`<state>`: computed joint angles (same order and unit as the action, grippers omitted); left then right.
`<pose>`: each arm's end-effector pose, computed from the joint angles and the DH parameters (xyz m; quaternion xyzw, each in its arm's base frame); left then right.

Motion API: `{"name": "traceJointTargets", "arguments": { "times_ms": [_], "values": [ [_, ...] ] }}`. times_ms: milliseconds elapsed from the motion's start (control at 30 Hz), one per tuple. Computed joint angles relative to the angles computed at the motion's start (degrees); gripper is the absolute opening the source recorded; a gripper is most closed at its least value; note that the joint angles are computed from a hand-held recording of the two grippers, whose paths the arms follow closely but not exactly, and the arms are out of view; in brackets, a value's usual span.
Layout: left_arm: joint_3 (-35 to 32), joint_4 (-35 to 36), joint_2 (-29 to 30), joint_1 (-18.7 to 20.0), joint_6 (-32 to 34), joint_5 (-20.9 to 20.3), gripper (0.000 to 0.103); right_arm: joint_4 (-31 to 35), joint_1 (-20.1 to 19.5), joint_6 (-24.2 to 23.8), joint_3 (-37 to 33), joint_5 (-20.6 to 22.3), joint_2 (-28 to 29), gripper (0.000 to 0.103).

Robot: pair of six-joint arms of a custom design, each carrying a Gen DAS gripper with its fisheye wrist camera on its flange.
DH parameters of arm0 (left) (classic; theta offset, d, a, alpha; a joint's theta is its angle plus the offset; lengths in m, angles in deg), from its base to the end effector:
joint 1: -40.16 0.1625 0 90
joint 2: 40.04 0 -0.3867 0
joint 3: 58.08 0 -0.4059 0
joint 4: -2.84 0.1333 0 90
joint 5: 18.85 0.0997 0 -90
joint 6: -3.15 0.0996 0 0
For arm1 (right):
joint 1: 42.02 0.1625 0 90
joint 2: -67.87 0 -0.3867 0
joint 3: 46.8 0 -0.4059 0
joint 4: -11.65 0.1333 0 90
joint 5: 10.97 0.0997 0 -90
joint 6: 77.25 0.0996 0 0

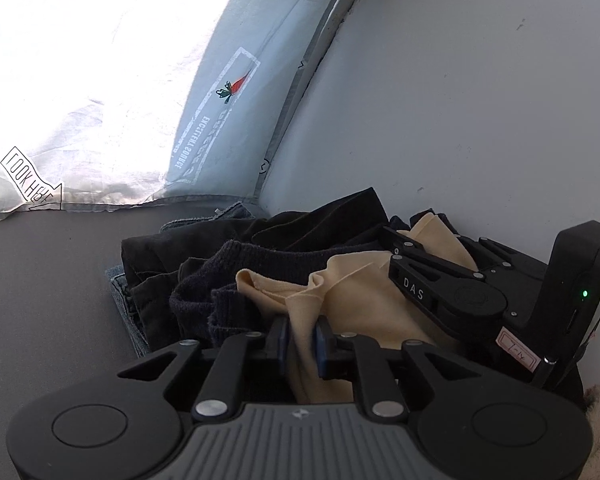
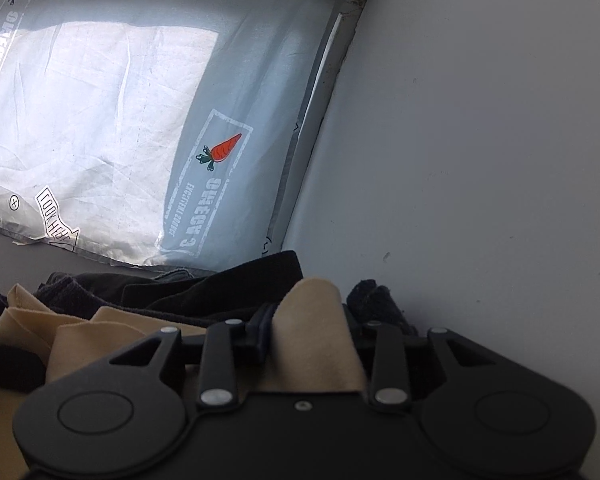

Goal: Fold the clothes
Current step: 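Open both tools to release the shirt on the stack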

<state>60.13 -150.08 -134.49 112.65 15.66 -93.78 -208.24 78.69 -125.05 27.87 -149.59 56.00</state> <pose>0.0075 -0.5052 0.3729 0.1995 0.9136 -0.3373 0.1089 0.3892 -0.5405 -0.0528 0.3045 -0.7321 0.4470 0.4141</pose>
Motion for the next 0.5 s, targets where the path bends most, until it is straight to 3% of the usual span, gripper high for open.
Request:
{"name": "traceJointTargets", "arguments": {
  "times_ms": [33,100,200,267,300,367,433,500],
  "values": [
    [0.47,-0.31,-1.05,-0.49,0.31,0.58,0.023,1.13,0.16,0.86,0.19,0.11,-0.58,0.038],
    [1.39,-1.82,-3.06,-1.46,0.9,2.49,0.029,1.36,0.91,1.37,1.78,0.46,-1.97,0.055],
    [2.92,-3.91,-6.95,-2.88,1.19,4.9,0.053,-2.95,2.94,-2.02,2.68,0.9,-2.62,0.081],
    [4.48,-4.65,-11.33,-4.08,1.19,5.92,0.07,-7.07,4.92,-5.23,2.55,0.57,-2.58,0.087],
    [5.64,-5.03,-13.87,-4.89,1.77,6.66,0.073,-8.06,6.3,-5.26,2.81,0.07,-3.07,0.091],
    [8.48,-5.66,-19.67,-7.27,4.11,9.34,0.092,-9.76,9.01,-4.14,4.11,-0.92,-4.44,0.099],
    [12.15,-6.27,-26.72,-10.71,6.52,13.11,0.101,-12.2,11.74,-1.47,6.72,-1.53,-5.84,0.102],
    [16.11,-4.86,-35.16,-16.15,6.94,18.84,0.103,-12.82,14.14,2.7,10.19,-2.22,-7.49,0.103]
  ]
}}
